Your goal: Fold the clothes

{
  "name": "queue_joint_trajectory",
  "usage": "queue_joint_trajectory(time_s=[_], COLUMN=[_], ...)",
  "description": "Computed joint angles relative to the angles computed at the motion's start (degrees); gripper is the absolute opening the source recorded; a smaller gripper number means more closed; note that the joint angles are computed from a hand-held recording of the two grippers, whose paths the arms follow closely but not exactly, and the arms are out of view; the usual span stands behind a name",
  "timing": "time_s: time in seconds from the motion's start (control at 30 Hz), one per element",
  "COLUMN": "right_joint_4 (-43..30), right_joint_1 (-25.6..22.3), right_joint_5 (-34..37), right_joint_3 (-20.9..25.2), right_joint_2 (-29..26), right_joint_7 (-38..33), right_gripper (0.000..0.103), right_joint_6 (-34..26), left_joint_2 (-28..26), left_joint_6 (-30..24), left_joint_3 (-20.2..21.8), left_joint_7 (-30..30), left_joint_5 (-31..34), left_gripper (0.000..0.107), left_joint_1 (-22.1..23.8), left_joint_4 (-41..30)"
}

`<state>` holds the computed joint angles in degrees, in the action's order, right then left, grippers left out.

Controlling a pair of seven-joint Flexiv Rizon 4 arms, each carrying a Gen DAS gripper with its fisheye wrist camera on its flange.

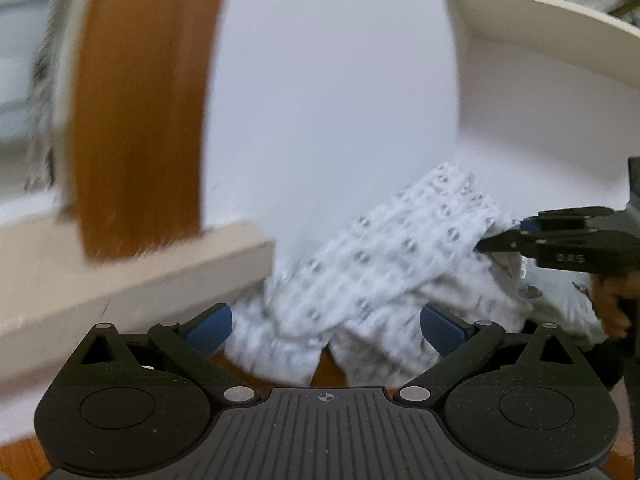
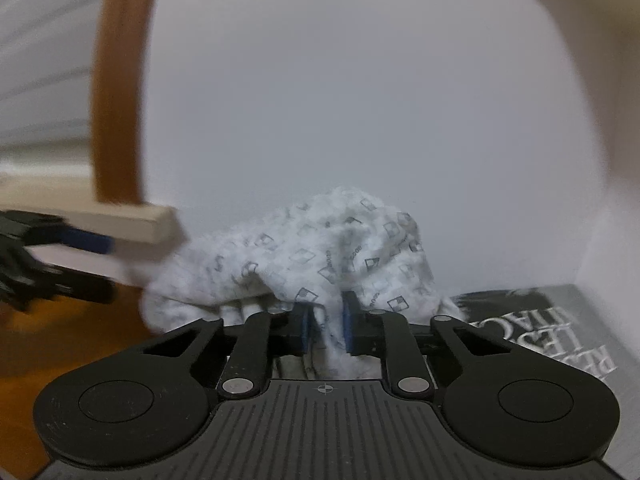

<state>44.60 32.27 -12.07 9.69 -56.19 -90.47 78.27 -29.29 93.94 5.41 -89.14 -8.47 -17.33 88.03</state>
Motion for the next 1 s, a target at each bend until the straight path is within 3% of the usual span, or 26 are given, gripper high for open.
queue_joint_trajectory(time_s=[0.07,0.17,0.23,0.3,0.37,0.4,0.43,0.5,0.53,0.63,0.83,0.9,0.93,1.0], right_joint_4=[3.05,7.2,9.43,11.74,14.16,15.18,16.17,17.92,18.67,21.05,23.77,25.67,26.11,24.83], right_joint_1=[-0.9,-1.19,-1.41,-1.69,-2.05,-1.84,-1.61,-1.11,-0.85,0.01,5.1,9.44,11.5,12.59], right_joint_5=[1.04,1.56,1.5,1.37,1.18,0.96,0.7,0.07,-0.28,-1.41,-4.62,-9.73,-11.55,-13.7], right_joint_3=[2.61,3.7,4.55,5.29,5.92,5.76,5.58,5.16,4.91,4.29,-1.88,-9.59,-12.99,-14.18], right_joint_2=[1.97,4.66,6.28,8.05,10.0,10.7,11.38,12.66,13.27,14.91,17.49,18.05,18.07,17.26], right_joint_7=[-1.91,-2.68,-3.33,-3.95,-4.54,-4.54,-4.48,-4.15,-3.87,-3.07,0.52,6.02,8.27,10.1], right_gripper=[0.013,0.012,0.011,0.011,0.01,0.01,0.009,0.008,0.007,0.006,0.006,0.009,0.013,0.017], right_joint_6=[1.67,3.63,4.36,4.97,5.46,5.87,6.29,6.93,7.13,7.96,7.4,9.08,9.51,8.7], left_joint_2=[-1.48,-4.47,-5.61,-5.88,-5.32,-4.87,-4.45,-3.46,-2.77,-0.52,4.25,5.48,6.22,7.6], left_joint_6=[-0.4,-2.35,-4.52,-5.53,-5.02,-4.23,-3.38,-2.58,-1.71,1.62,7.7,7.95,7.57,6.62], left_joint_3=[1.43,7.42,7.74,5.21,-0.81,-4.48,-8.21,-11.48,-13.3,-18.5,-27.13,-27.69,-25.98,-21.45], left_joint_7=[1.4,1.18,2.33,3.81,7.15,9.46,11.98,14.27,15.16,17.67,19.27,18.6,18.18,17.39], left_joint_5=[1.55,3.91,5.42,6.17,5.84,5.41,4.79,3.11,2.09,0.01,-1.67,-1.43,-1.53,-1.9], left_gripper=[0.1,0.099,0.095,0.08,0.067,0.054,0.047,0.018,0.013,0.009,0.009,0.009,0.01,0.01], left_joint_1=[-1.3,-5.89,-6.18,-4.6,-0.88,1.41,3.74,5.66,6.78,10.32,17.84,18.82,17.61,14.11], left_joint_4=[-2.84,-8.24,-11.08,-12.31,-11.65,-10.69,-9.6,-7.75,-6.42,-2.09,6.59,8.28,8.74,9.43])
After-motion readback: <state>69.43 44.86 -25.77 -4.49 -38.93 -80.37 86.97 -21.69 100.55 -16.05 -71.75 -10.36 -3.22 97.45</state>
